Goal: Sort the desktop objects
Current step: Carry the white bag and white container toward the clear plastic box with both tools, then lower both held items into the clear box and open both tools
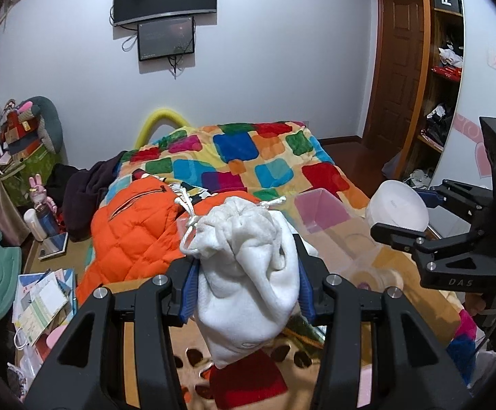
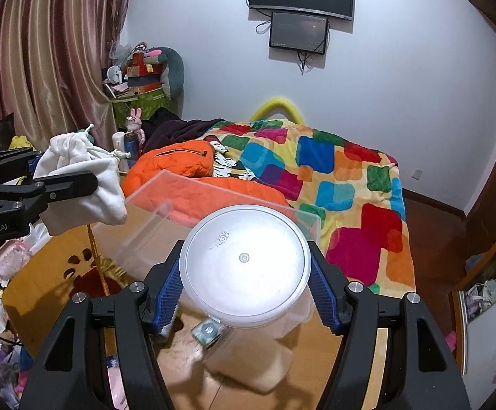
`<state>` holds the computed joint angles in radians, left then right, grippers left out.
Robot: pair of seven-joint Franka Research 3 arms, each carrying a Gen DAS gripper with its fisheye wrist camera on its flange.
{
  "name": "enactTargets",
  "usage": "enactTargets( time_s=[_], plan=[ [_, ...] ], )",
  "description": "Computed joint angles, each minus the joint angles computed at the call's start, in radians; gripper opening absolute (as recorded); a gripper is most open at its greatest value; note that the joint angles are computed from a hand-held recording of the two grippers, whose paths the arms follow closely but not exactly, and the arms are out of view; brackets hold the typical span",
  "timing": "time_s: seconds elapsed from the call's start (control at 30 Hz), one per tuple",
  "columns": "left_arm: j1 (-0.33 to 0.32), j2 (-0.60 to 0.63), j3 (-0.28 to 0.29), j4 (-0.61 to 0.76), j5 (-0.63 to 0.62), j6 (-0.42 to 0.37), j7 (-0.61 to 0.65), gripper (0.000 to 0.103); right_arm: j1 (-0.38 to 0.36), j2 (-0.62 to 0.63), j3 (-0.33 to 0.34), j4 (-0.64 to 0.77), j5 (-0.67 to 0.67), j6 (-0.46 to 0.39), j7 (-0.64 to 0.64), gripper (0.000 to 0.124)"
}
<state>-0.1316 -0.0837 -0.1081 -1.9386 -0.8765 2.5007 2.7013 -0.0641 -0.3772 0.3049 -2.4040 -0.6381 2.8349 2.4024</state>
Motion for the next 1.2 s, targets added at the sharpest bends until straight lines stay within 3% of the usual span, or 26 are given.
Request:
enactTargets(
  time_s=[0.5, 0.63, 0.77, 0.97, 1.2],
  plan=[
    [0.034, 0.186, -0.086, 0.157, 0.159, -0.04, -0.112, 0.047, 0.105, 0.194, -0.149, 0.111, 0.125, -0.021, -0.197, 0.063],
    [0.037, 0.215, -0.109, 0.172, 0.21, -0.009, -0.126, 0.047, 0.132, 0.235, -0.179, 0.142, 0.148, -0.042, -0.241, 0.062],
    [0.041, 0.247, -0.126, 0.199, 0.271, -0.017, -0.155, 0.047, 0.171, 0.269, -0.219, 0.17, 0.244, -0.057, -0.339, 0.062],
    [0.042, 0.283, -0.144, 0.222, 0.356, -0.024, -0.193, 0.047, 0.201, 0.319, -0.252, 0.222, 0.349, -0.13, -0.466, 0.062],
    [0.043, 0.308, -0.159, 0.236, 0.433, -0.042, -0.22, 0.047, 0.222, 0.358, -0.269, 0.269, 0.377, -0.19, -0.523, 0.062]
  ],
)
